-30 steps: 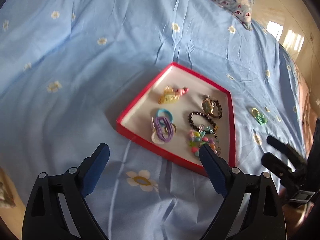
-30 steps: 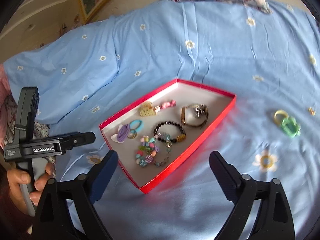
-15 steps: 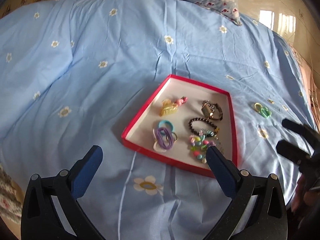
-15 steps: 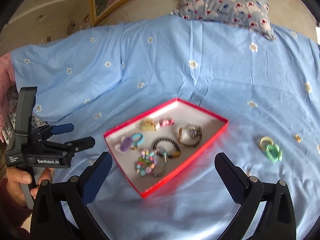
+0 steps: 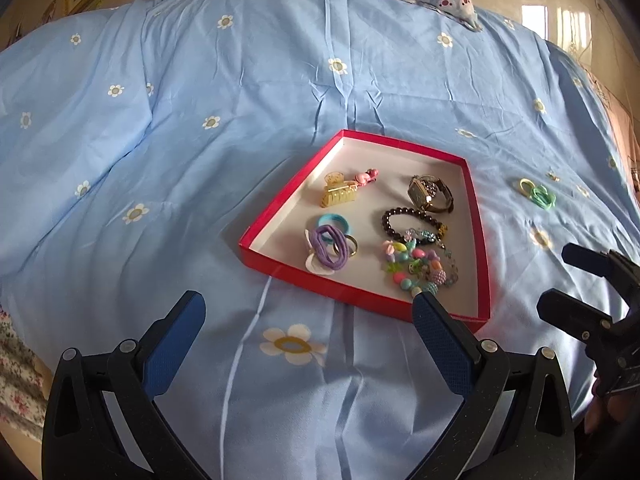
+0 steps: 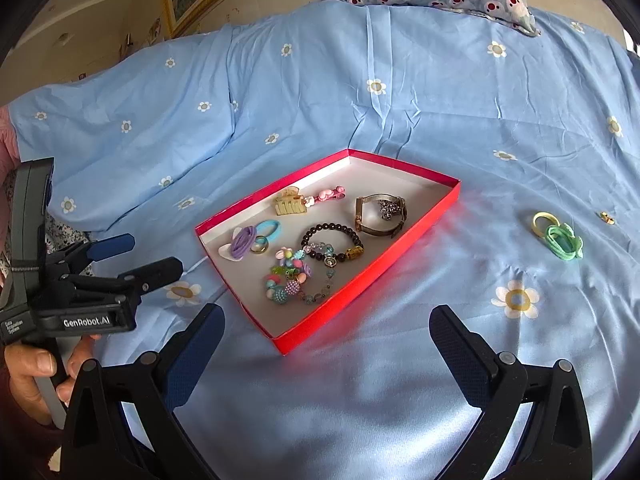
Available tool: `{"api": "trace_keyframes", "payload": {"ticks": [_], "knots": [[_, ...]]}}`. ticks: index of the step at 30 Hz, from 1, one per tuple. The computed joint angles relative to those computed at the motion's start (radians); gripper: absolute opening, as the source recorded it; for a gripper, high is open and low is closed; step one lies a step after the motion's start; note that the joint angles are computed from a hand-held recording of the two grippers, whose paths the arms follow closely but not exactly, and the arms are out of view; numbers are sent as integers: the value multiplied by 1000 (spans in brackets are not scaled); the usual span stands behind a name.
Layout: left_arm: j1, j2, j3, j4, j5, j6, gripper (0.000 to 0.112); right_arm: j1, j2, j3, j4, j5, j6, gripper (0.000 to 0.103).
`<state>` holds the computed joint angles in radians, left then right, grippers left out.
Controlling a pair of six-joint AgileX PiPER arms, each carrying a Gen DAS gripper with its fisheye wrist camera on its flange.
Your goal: Organize jewelry
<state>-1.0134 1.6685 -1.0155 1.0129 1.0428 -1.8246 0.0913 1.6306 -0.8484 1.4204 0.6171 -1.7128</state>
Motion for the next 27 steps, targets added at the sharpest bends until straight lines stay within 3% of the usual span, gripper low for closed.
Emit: {"api": "trace_keyframes", "payload": {"ticks": [27], "knots": [[-60,29,-43,-16,118,0,103,-14,-17,39,55,-11,-80,103]]}}
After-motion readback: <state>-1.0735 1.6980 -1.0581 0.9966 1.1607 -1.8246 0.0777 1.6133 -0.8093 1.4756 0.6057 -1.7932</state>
